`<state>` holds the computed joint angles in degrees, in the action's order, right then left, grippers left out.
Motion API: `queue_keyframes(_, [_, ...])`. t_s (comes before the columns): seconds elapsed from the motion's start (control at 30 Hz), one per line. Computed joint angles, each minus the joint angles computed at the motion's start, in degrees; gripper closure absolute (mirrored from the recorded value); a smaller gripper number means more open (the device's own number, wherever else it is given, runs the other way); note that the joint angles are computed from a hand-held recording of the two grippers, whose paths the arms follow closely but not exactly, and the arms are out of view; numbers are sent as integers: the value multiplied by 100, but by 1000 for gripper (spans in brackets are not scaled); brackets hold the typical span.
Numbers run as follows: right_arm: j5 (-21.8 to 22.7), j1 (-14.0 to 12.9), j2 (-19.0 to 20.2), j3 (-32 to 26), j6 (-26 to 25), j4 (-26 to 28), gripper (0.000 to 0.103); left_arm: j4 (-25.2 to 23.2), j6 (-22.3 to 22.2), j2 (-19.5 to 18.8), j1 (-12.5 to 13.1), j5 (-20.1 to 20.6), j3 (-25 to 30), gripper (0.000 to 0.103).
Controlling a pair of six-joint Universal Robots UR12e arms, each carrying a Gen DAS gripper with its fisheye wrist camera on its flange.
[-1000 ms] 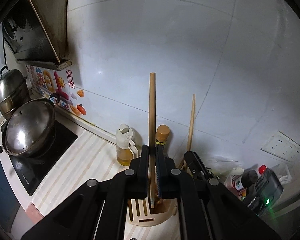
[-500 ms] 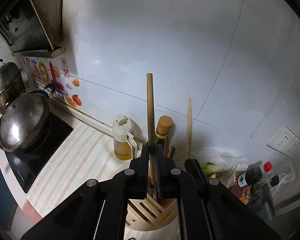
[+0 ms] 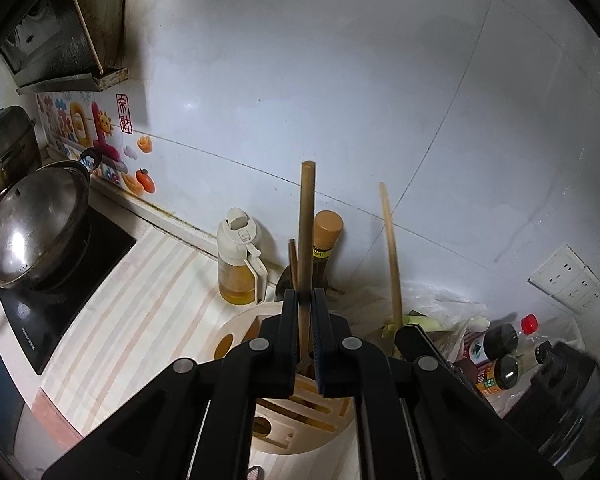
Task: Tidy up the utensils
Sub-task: 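Insert both light chopsticks into the holder slots and open both tools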
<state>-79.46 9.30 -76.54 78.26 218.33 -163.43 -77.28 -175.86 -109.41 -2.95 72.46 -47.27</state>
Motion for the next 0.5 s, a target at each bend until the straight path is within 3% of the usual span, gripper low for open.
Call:
queue_keyframes(0.1, [464,-127,-86,69,350,10,97,-72,17,-29,15,-58,38,99])
queue_keyframes(0.23, [378,-108,-283,233,326,166,97,-229,-4,-78,33,-216,73,99])
queue_keyframes(0.37, [-58,-43,-343,302,466,171,97,-260,15,-108,13,-251,84,99])
queue_keyframes(0.5, [-446,30,-130,87,425,-107,97,-321,64,-130,1,-220,131,99])
